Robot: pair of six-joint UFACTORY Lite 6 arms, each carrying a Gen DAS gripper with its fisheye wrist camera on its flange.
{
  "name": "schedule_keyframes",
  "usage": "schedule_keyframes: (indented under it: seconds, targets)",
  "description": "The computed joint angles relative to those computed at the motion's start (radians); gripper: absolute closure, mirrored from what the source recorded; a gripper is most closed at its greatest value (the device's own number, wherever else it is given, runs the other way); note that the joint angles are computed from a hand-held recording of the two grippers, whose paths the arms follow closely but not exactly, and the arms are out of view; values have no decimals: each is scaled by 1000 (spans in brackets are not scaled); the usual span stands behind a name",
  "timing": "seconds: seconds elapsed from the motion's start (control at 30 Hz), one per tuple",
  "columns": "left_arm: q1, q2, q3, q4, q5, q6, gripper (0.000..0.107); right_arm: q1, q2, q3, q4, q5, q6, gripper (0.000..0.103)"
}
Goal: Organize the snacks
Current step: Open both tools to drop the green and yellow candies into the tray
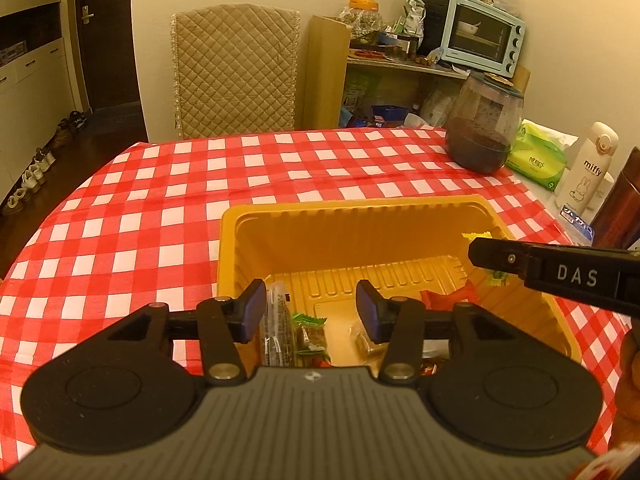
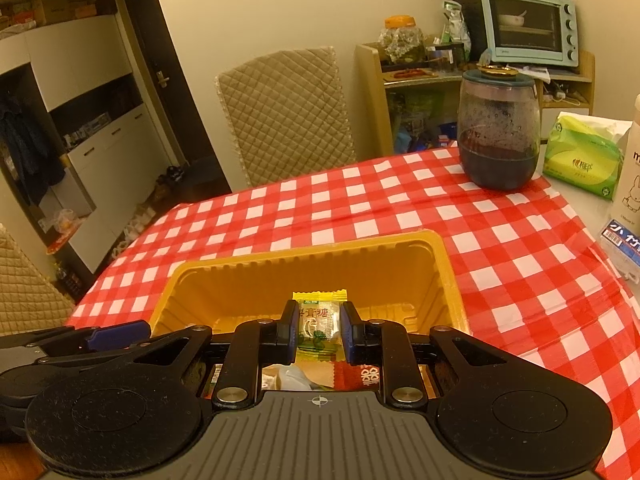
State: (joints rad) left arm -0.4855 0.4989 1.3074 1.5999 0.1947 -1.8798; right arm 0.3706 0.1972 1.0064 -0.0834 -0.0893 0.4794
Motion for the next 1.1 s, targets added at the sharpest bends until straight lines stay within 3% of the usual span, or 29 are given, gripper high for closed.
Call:
schedule_keyframes:
  seconds: [0.17, 0.37, 0.43, 0.47, 0.5, 0.6, 1.1]
  targets:
    - [0, -4, -4, -13, 3, 16, 60, 9, 6, 5, -100, -6, 101, 81]
    - [5, -6, -9, -11, 2, 19, 58, -13, 15, -2, -390, -67, 419, 81]
    - [9, -6, -13, -2, 0, 10, 58, -26, 14, -15, -406, -96, 455, 67]
    - [11, -7, -15, 2, 0, 6, 57, -31, 13, -19, -388, -103, 449, 39]
    - [13, -9, -19, 14, -1, -5, 56, -38, 7, -29, -359, -112, 434, 28]
    - [14, -10, -22, 24, -1, -14, 54, -54, 2, -24, -398, -98, 489, 29]
    - [7, -12, -32, 32, 18, -17, 43, -50, -27, -45, -208, -66, 298, 29]
